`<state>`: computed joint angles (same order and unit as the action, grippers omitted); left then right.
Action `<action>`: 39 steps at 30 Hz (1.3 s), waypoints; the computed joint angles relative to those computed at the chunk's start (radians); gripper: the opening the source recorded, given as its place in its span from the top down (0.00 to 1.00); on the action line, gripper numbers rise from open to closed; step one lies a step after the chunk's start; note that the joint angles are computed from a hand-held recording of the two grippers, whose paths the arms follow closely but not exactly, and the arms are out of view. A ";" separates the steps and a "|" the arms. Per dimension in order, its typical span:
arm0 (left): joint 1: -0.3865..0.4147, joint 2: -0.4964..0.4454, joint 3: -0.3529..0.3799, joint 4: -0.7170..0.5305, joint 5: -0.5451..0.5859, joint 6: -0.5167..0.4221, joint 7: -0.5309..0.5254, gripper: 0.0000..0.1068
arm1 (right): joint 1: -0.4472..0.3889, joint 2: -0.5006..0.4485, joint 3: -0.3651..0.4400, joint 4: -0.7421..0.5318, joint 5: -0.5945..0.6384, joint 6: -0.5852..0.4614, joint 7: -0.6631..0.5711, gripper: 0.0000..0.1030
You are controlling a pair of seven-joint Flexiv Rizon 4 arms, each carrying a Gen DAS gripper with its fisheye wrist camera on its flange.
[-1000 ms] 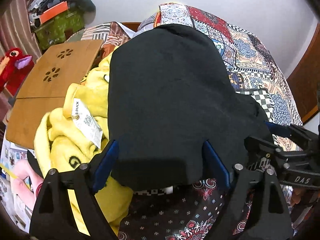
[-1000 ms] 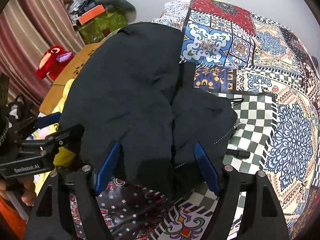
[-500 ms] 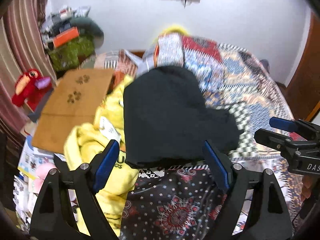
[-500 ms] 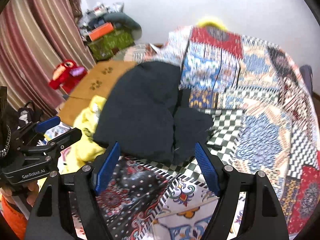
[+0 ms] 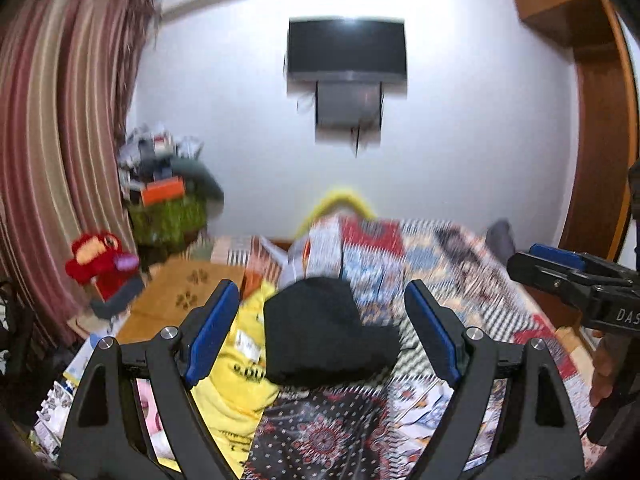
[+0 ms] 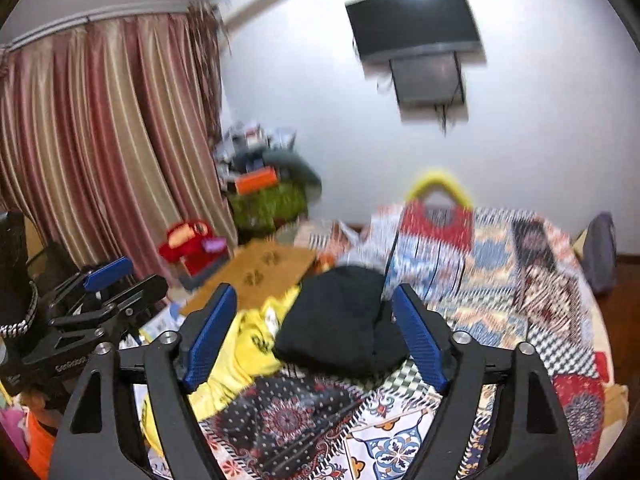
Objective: Fold large clothes
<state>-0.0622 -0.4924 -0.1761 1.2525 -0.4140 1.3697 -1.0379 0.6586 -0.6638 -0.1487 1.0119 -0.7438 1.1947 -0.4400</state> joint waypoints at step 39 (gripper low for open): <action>0.338 0.277 -0.373 0.501 0.236 0.420 -0.223 0.07 | -0.009 0.219 0.075 0.303 -0.765 -0.169 0.623 0.00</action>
